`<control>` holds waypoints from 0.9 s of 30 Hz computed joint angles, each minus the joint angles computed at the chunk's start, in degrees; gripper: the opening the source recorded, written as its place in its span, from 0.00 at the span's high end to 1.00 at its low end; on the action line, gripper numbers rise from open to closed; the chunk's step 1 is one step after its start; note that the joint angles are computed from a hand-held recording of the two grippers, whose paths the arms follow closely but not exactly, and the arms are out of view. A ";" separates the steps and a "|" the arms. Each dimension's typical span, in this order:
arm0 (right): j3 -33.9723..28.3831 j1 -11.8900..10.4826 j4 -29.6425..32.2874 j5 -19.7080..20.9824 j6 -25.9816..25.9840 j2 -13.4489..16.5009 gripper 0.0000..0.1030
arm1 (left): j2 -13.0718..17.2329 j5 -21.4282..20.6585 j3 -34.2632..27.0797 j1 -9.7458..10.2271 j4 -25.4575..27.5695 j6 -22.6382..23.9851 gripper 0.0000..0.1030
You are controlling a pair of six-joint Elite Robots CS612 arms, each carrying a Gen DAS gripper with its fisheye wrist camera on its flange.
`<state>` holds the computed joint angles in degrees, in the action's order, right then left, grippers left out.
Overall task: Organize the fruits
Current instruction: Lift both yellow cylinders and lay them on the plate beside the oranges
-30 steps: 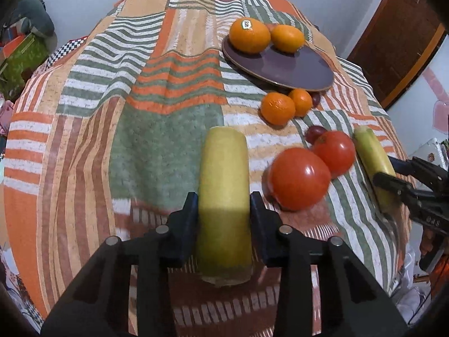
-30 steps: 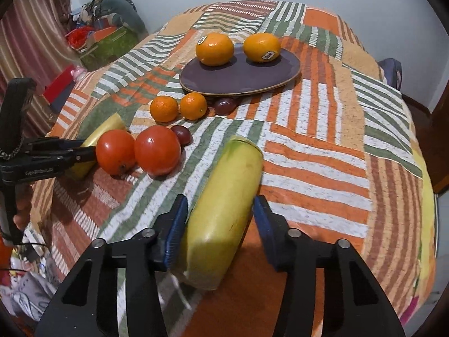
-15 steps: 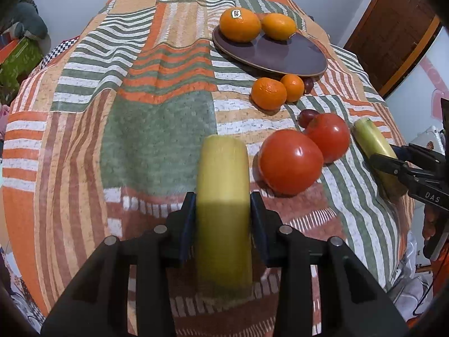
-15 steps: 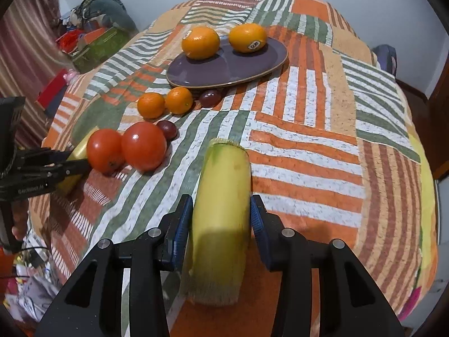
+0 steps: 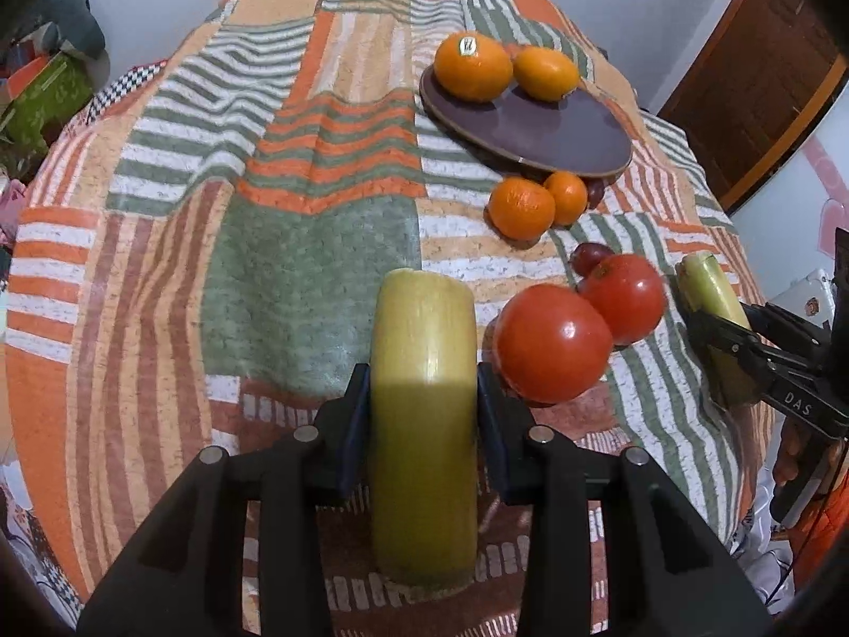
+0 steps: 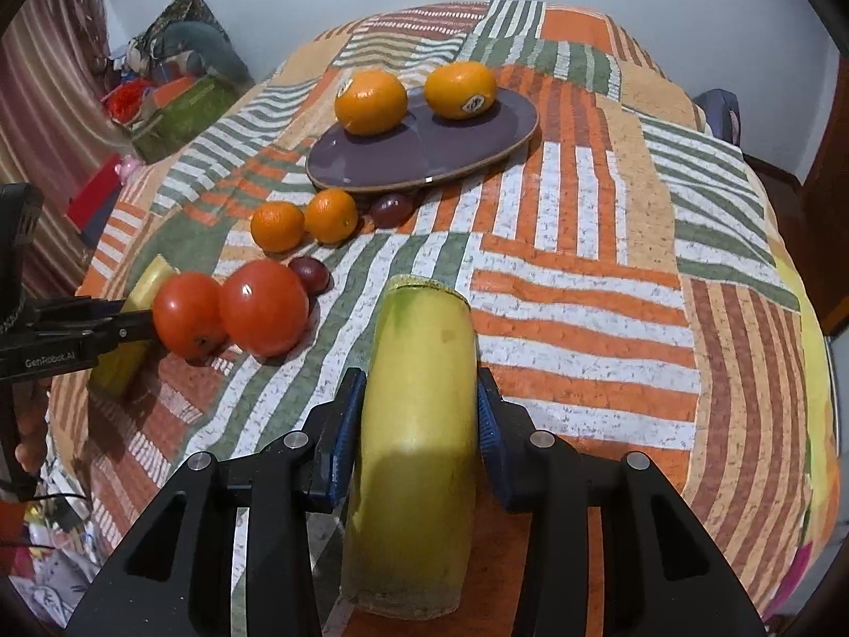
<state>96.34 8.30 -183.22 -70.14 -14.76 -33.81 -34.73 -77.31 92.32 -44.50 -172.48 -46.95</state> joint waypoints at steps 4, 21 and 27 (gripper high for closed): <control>-0.10 -0.19 -1.70 0.63 0.81 -0.17 0.65 | -0.79 1.35 0.58 -0.21 -1.76 0.44 0.64; -2.88 -0.41 -8.07 0.90 2.94 0.05 0.65 | -1.83 6.85 -2.66 0.10 -4.74 5.24 0.64; -4.85 -0.25 -8.85 1.00 3.14 0.61 0.65 | -0.81 7.30 -5.95 0.35 -4.04 8.10 0.64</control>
